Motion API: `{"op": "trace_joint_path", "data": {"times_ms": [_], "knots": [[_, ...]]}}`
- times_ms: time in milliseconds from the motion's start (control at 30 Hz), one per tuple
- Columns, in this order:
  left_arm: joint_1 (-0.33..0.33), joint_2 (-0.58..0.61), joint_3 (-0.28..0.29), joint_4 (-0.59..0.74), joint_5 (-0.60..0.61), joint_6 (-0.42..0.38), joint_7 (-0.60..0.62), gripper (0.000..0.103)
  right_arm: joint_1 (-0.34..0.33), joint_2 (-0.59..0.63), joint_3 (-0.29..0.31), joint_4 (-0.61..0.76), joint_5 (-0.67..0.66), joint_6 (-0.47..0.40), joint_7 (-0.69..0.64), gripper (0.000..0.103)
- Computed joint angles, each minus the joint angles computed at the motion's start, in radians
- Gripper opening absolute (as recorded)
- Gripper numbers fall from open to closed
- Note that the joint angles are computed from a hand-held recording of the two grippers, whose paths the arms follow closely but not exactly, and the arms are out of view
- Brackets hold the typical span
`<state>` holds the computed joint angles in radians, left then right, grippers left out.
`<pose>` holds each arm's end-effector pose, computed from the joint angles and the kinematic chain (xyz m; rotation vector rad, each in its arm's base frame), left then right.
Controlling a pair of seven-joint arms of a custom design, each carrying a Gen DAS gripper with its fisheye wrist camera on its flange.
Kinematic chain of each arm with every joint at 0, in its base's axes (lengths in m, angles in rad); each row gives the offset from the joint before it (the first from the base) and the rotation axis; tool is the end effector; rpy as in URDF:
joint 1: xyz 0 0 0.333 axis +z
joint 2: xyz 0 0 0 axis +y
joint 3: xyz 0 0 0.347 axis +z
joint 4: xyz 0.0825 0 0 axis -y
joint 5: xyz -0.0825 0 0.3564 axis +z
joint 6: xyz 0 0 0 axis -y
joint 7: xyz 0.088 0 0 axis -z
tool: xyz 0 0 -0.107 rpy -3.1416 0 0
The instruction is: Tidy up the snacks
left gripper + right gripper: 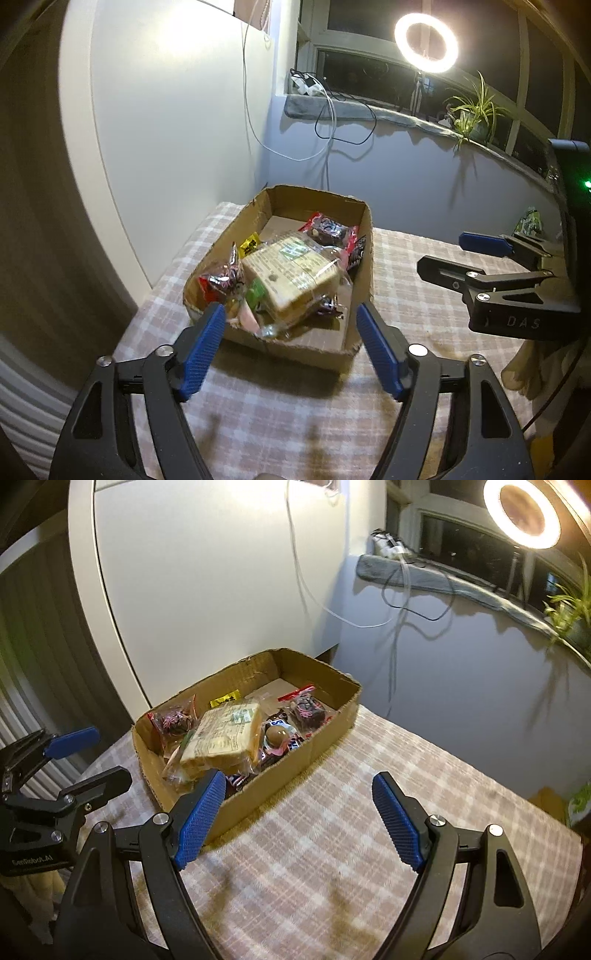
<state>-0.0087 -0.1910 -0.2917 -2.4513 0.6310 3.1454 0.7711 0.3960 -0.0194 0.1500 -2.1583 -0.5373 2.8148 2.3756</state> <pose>0.4333 -0.1964 0.5067 -1.6100 1.8779 -0.9520 0.4589 0.3088 0.5249 -1.9136 1.5745 -0.5287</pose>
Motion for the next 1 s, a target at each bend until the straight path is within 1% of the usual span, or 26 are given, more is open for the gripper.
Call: {"op": "trace_joint_path", "data": {"times_ms": [33,100,200,267,333,400,500,567,767,1000], "knots": [[0.015,-0.005,-0.015,-0.003,0.012,0.000,-0.019,0.081,0.000,-0.011,0.001,-0.013,-0.006,0.006,0.022,0.084],[0.030,-0.016,-0.031,-0.011,0.028,-0.003,-0.043,0.081,-0.005,-0.029,0.006,-0.038,-0.007,0.021,0.050,0.084],[0.046,-0.027,-0.046,-0.016,0.050,-0.006,-0.071,0.081,-0.020,-0.048,0.025,-0.055,-0.045,0.013,0.106,0.084],[0.049,-0.031,-0.046,-0.020,0.055,-0.003,-0.084,0.081,-0.029,-0.057,0.037,-0.061,-0.078,0.006,0.141,0.084],[0.043,-0.033,-0.041,-0.021,0.051,-0.003,-0.086,0.081,-0.033,-0.065,0.043,-0.068,-0.079,0.011,0.149,0.084],[0.065,-0.040,-0.059,-0.023,0.071,0.001,-0.108,0.081,-0.039,-0.071,0.051,-0.072,-0.092,0.009,0.163,0.084],[0.076,-0.049,-0.068,-0.025,0.082,0.003,-0.123,0.081,-0.046,-0.074,0.063,-0.068,-0.129,-0.011,0.192,0.084],[0.083,-0.054,-0.076,-0.025,0.091,-0.001,-0.132,0.081,-0.047,-0.078,0.063,-0.073,-0.128,-0.009,0.195,0.084],[0.078,-0.057,-0.071,-0.025,0.096,-0.007,-0.143,0.081,-0.050,-0.083,0.073,-0.068,-0.169,-0.032,0.224,0.085],[0.072,-0.060,-0.067,-0.026,0.102,-0.007,-0.143,0.081,-0.047,-0.086,0.071,-0.071,-0.168,-0.031,0.227,0.085]]}}
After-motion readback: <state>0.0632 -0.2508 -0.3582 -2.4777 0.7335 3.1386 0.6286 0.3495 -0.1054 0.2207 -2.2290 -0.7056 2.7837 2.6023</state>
